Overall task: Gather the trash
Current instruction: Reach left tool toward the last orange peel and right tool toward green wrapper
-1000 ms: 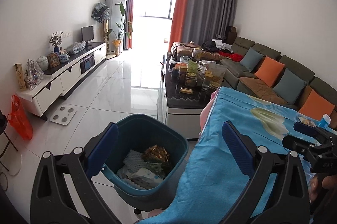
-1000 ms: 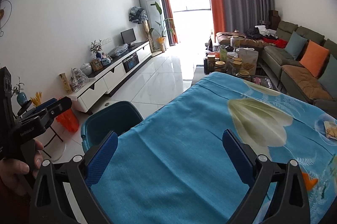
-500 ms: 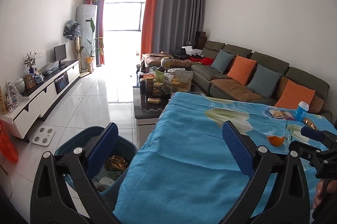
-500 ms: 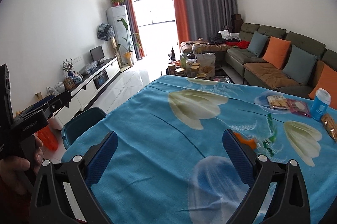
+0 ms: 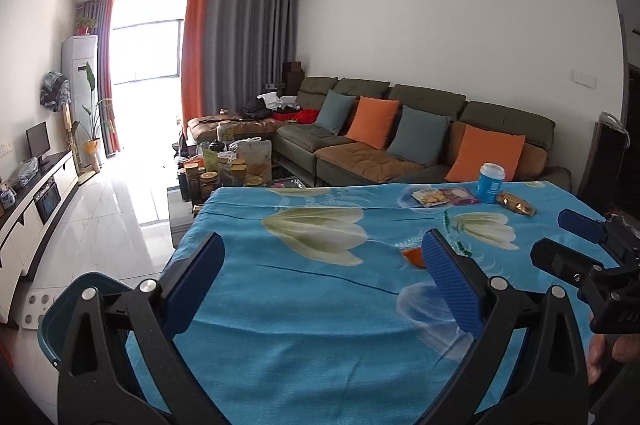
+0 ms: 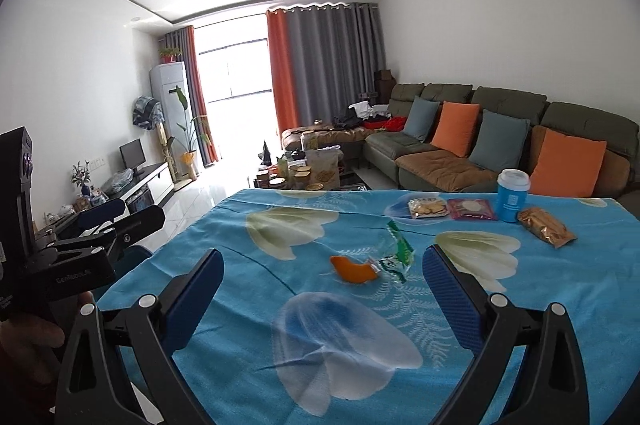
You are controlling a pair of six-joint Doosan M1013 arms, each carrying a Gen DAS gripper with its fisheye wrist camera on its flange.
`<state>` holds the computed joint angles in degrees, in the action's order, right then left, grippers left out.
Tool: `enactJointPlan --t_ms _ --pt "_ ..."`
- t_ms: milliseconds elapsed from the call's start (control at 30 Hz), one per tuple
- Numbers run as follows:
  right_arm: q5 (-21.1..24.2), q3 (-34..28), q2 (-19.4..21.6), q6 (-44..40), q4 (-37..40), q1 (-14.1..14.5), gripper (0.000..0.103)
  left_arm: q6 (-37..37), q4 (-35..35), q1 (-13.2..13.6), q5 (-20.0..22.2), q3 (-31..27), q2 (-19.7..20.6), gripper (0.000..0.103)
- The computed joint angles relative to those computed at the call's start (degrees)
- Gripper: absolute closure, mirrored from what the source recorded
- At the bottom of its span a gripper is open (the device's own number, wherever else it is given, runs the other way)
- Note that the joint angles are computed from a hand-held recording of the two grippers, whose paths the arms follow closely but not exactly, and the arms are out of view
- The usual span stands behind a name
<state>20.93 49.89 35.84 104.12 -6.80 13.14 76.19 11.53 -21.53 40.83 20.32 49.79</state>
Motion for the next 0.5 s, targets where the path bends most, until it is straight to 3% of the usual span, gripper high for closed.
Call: enactJointPlan --t_ms 133,433,500 --pt "-2.6 3.8 -1.8 10.5 -10.3 0.0 0.007 3.4 -2.9 -0.9 -1.5 -0.6 0.5 0.006" --pt "-2.0 7.9 -3.7 22.2 -22.0 0.1 0.007 7.8 -6.3 -2.1 0.0 -2.5 1.9 0.006" --pt "-2.4 9.1 -4.3 26.4 -26.5 0.1 0.007 6.9 -5.7 -2.2 -2.0 -0.3 0.9 0.006"
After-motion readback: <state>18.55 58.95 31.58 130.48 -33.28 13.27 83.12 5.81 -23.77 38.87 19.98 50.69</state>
